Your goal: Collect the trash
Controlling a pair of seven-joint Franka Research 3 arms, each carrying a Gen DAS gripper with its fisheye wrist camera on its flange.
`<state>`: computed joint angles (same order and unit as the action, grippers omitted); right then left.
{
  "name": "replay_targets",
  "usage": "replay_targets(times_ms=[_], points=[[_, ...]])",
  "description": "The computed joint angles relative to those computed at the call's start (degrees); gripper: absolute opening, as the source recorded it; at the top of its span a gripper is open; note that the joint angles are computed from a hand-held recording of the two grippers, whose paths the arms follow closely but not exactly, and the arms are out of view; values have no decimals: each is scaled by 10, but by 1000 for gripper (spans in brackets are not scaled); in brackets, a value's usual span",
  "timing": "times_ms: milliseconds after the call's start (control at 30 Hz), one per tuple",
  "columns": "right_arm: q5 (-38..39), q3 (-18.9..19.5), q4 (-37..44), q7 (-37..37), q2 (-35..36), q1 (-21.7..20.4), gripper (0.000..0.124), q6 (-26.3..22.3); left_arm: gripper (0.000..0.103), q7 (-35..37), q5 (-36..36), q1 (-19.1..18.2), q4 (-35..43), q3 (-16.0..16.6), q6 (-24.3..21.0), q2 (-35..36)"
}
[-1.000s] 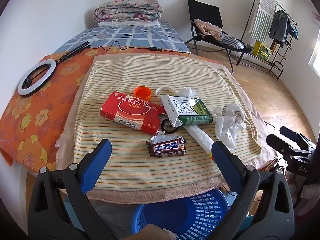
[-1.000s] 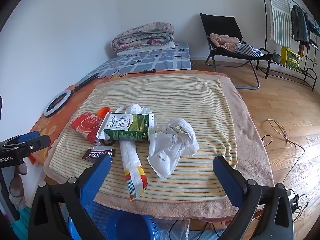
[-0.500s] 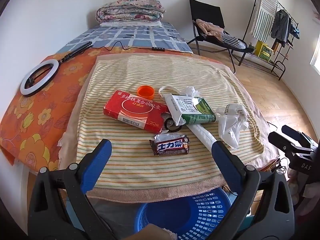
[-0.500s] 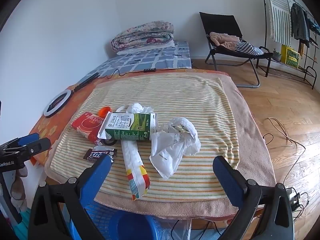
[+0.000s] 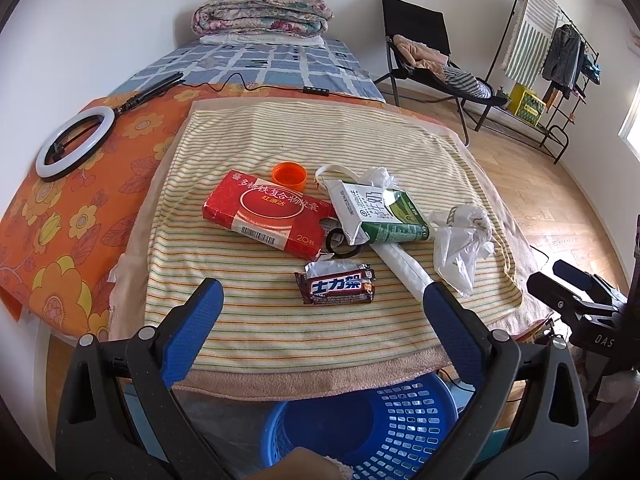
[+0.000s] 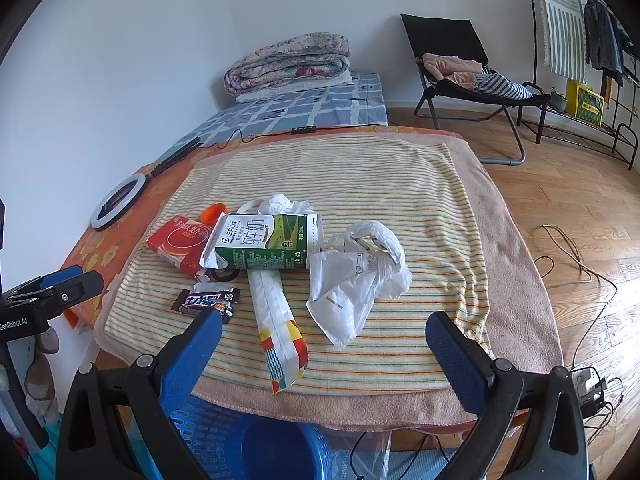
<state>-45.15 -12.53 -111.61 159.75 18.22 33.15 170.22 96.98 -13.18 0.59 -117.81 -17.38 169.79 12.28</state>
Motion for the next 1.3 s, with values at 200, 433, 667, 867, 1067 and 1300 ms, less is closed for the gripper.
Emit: replay_targets(times_ms=[200,433,667,867,1067,1300], points=[[14,2,-2,-10,-1,-2,103,3,102,-6,5,-2,3,3,-5,1],[18,-2,-2,-7,-1,2,103,2,102,-3,1,0,3,2,-4,1],[10,-4,-4,2,-3,2,103,-1,102,-1,-1,1,4,2,-4,2],[7,0,-5,3,-4,-2,103,-2,102,2,-3,2,4,1,-5,2],[1,-1,-5,9,-4,-2,103,-2,102,2,-2,2,3,1,-4,2],[-7,0,-5,18,-3,-3,103,-5,102,2,-2,2,3,1,-4,2]])
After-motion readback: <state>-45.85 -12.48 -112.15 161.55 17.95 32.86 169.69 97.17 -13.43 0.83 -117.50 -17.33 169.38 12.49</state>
